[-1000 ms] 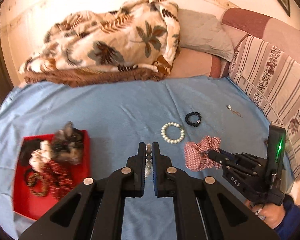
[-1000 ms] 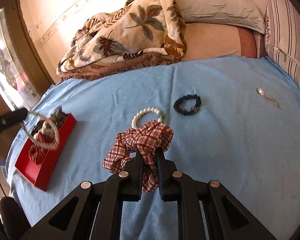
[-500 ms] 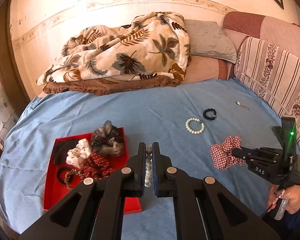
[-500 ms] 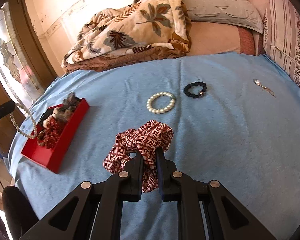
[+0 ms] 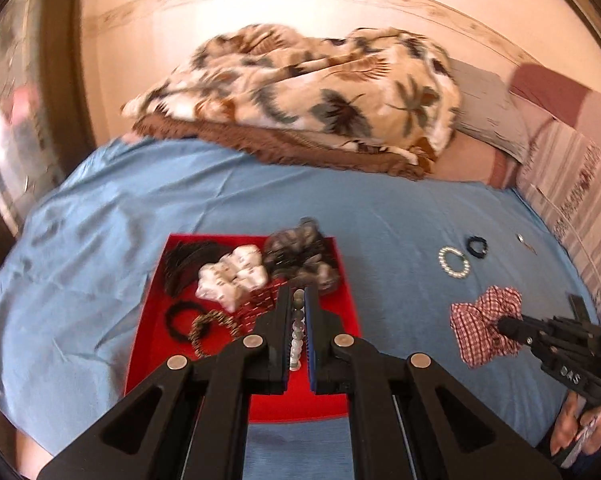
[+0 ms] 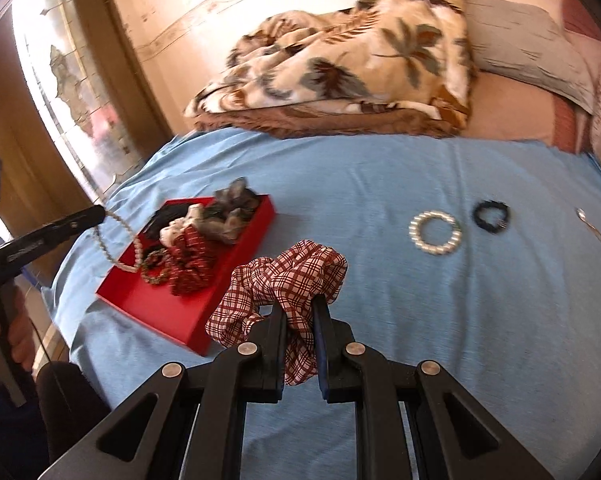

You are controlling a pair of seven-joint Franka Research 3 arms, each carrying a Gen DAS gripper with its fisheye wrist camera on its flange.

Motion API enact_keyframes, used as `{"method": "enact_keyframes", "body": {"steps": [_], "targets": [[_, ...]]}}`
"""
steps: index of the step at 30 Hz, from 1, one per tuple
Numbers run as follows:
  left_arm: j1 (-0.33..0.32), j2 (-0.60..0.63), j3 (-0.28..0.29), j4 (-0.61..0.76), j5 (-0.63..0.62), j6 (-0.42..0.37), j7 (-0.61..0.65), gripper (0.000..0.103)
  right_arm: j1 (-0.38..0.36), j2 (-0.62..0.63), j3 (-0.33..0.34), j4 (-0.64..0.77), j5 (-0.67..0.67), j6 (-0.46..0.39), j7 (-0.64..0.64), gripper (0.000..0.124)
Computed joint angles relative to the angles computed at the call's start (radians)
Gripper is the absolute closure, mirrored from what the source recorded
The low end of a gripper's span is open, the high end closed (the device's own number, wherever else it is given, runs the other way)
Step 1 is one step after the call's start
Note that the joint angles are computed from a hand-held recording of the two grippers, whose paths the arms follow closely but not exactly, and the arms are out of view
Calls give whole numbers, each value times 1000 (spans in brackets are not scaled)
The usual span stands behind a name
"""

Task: Organize jewelry
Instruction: 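Carry the pearl bracelet and plaid scrunchie over the red tray with both tools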

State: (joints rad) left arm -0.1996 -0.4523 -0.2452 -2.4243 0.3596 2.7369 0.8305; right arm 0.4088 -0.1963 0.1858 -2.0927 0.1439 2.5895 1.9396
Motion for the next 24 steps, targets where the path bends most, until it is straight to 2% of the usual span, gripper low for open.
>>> {"method": "enact_keyframes", "body": {"steps": [4,7,15,24], "targets": [[-3,3,54,-47,-62,29,5,97,23,56,13,62,-3,-15,-15,110],[21,7,69,-80,-88,37,-9,97,44,99,18,110,-5,-28,-29,110],[110,4,51,-117,-49,-9,-96,97,106,227,21,245,-4,-61,-68,110],[199,20,-2,-99,115,-95,-232,97,174,415,16,450,17,-119,-105,110]]}}
